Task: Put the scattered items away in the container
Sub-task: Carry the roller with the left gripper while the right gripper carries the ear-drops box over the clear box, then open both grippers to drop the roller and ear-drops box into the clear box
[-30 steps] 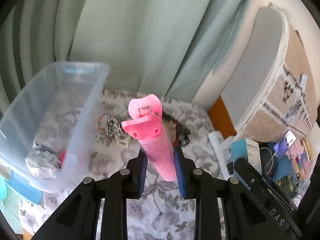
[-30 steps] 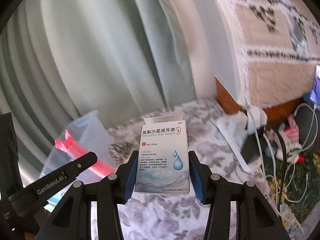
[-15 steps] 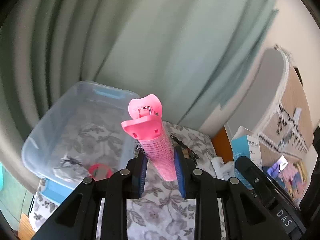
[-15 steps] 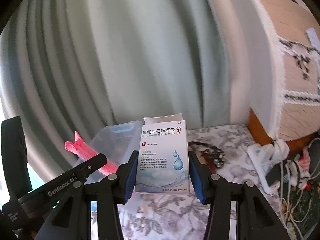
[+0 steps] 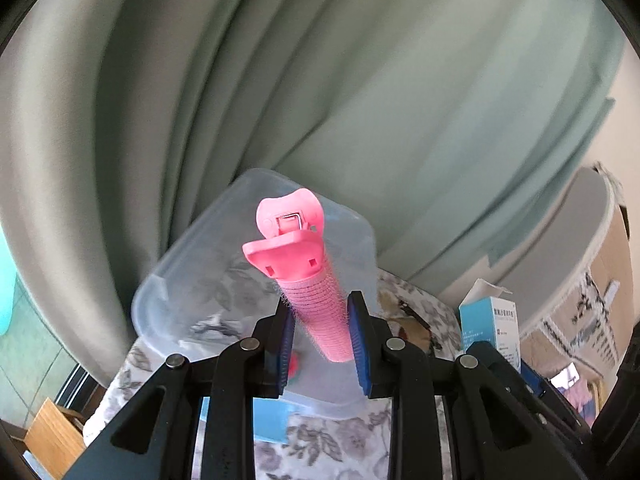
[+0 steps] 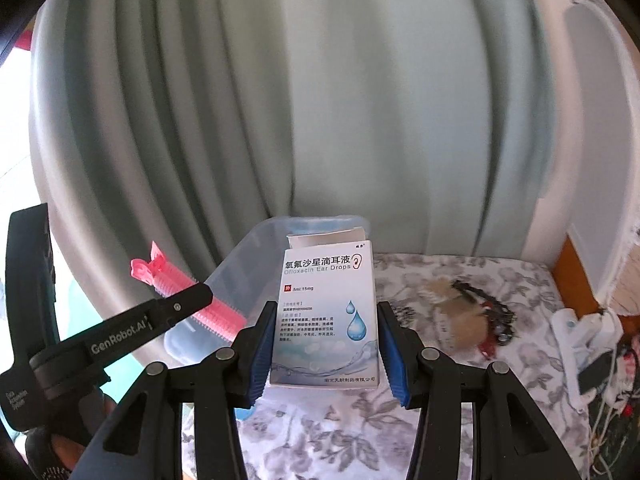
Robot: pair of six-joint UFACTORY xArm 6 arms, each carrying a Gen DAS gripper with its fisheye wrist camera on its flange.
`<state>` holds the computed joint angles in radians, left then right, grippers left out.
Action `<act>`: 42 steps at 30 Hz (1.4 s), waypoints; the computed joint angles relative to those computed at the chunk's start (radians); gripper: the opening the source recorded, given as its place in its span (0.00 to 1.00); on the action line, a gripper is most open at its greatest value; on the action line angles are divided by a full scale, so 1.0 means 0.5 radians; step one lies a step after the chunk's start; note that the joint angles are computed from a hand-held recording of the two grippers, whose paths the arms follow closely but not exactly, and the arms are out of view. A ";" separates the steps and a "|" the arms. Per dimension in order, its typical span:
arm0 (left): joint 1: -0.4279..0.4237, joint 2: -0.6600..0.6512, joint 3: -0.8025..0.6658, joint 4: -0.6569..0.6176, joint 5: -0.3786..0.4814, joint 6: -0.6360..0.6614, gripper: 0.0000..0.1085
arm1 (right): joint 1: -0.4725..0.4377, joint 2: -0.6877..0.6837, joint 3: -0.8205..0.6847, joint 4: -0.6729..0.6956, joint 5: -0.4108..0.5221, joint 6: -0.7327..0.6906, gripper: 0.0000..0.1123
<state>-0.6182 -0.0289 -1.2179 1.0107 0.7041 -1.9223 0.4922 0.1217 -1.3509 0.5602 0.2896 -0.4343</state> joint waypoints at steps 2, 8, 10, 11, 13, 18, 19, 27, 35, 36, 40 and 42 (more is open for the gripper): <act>0.021 -0.039 0.059 0.007 -0.013 -0.039 0.25 | 0.023 0.032 -0.030 -0.031 0.020 0.012 0.45; 0.064 -0.087 0.159 -0.023 -0.048 -0.096 0.25 | 0.076 0.125 -0.110 -0.060 0.107 0.001 0.45; 0.078 -0.102 0.194 -0.033 -0.067 -0.113 0.25 | 0.088 0.152 -0.129 -0.077 0.130 0.011 0.45; 0.085 -0.109 0.208 -0.036 -0.073 -0.118 0.25 | 0.093 0.165 -0.137 -0.088 0.142 0.016 0.45; 0.098 -0.117 0.233 -0.041 -0.087 -0.131 0.25 | 0.105 0.191 -0.159 -0.114 0.167 0.031 0.45; 0.151 -0.101 0.267 -0.066 -0.154 -0.129 0.25 | 0.134 0.249 -0.210 -0.193 0.202 0.088 0.46; 0.166 -0.091 0.270 -0.073 -0.177 -0.121 0.25 | 0.136 0.265 -0.222 -0.210 0.208 0.102 0.46; 0.222 -0.034 0.275 -0.133 -0.266 -0.072 0.25 | 0.144 0.359 -0.302 -0.282 0.296 0.167 0.46; 0.265 0.036 0.274 -0.203 -0.340 -0.025 0.26 | 0.137 0.453 -0.381 -0.289 0.374 0.178 0.46; 0.264 0.040 0.270 -0.198 -0.335 -0.021 0.26 | 0.136 0.462 -0.388 -0.277 0.385 0.170 0.45; 0.257 0.035 0.273 -0.175 -0.325 -0.022 0.26 | 0.136 0.484 -0.400 -0.268 0.403 0.159 0.44; 0.255 0.026 0.284 -0.167 -0.328 -0.026 0.26 | 0.134 0.498 -0.404 -0.245 0.417 0.133 0.44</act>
<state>-0.4906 -0.0158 -1.0761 0.9272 0.5404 -1.9350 0.5594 0.3705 -1.5528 0.4375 0.4980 -0.3679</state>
